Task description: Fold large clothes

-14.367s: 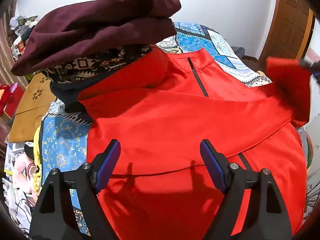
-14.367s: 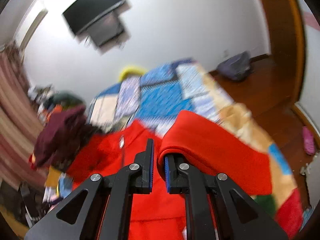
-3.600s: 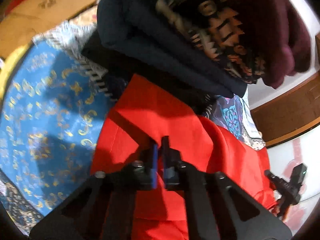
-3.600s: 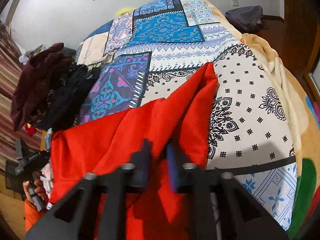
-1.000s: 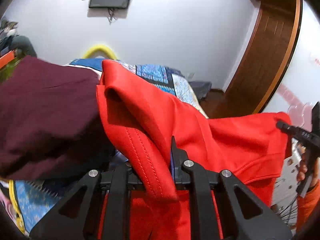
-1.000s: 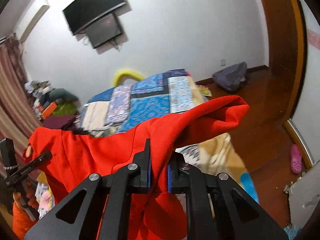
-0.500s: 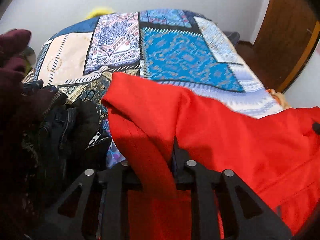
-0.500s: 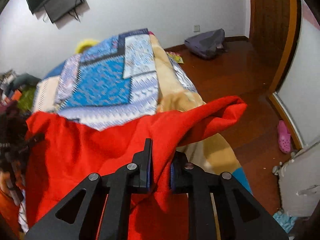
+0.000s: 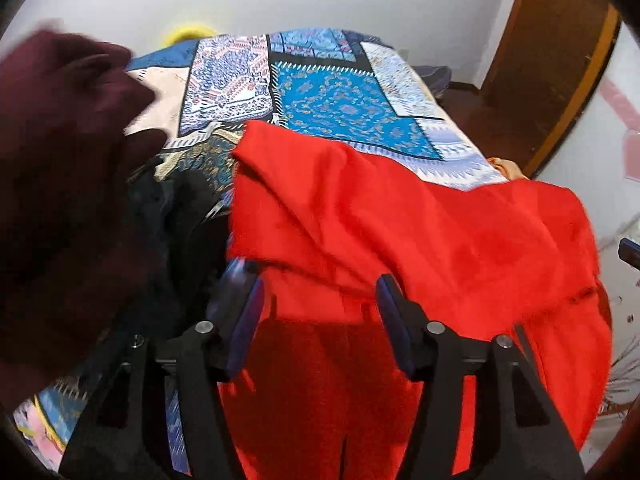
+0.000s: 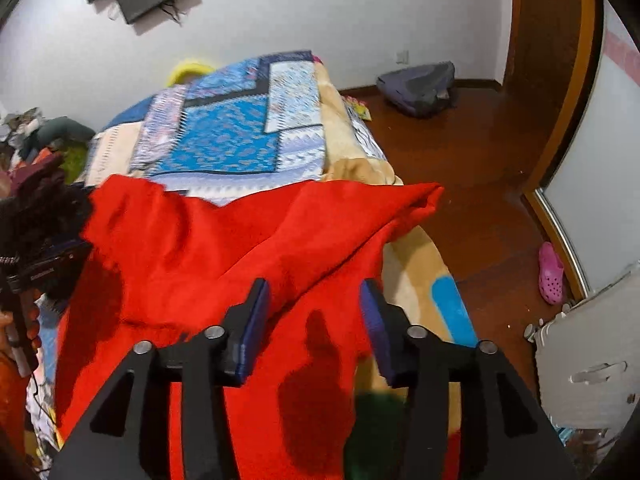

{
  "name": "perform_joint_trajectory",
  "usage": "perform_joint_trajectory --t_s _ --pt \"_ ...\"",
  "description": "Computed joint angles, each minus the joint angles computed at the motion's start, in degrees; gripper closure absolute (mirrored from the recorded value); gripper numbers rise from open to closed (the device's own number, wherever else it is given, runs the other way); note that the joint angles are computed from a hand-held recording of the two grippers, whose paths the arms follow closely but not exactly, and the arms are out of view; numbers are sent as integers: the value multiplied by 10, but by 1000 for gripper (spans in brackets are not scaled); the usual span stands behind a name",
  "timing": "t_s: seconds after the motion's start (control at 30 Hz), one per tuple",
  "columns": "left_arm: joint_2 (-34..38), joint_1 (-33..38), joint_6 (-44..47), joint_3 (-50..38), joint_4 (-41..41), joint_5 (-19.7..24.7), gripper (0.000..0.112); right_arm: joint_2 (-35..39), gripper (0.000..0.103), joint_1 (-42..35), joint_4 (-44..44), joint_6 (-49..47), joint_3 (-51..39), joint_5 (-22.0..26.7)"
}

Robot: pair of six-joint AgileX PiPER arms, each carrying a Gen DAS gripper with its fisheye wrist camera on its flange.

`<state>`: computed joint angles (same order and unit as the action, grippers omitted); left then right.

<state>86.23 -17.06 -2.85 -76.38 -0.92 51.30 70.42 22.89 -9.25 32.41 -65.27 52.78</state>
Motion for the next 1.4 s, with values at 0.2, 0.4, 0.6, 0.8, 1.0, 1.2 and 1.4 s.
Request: perform_joint_trajectory --t_s 0.2,0.4,0.6,0.8,1.0,1.2,1.4 --pt "-119 24 30 103 -10 19 50 -93 54 131 -85 128 44 47" --pt "-201 132 132 211 -90 41 49 -155 53 247 -136 292 131 65" --pt "-202 248 225 290 -140 48 49 -180 53 252 -109 377 223 26" --pt "-176 337 310 324 -224 52 46 -172 53 238 -95 394 256 -19" --pt "-164 382 349 336 -275 71 43 -139 75 317 -178 486 245 5" --pt "-235 349 351 340 -246 86 100 -124 91 415 -253 536 218 67" --pt "-276 274 336 275 -278 135 107 -137 92 380 -244 503 201 34"
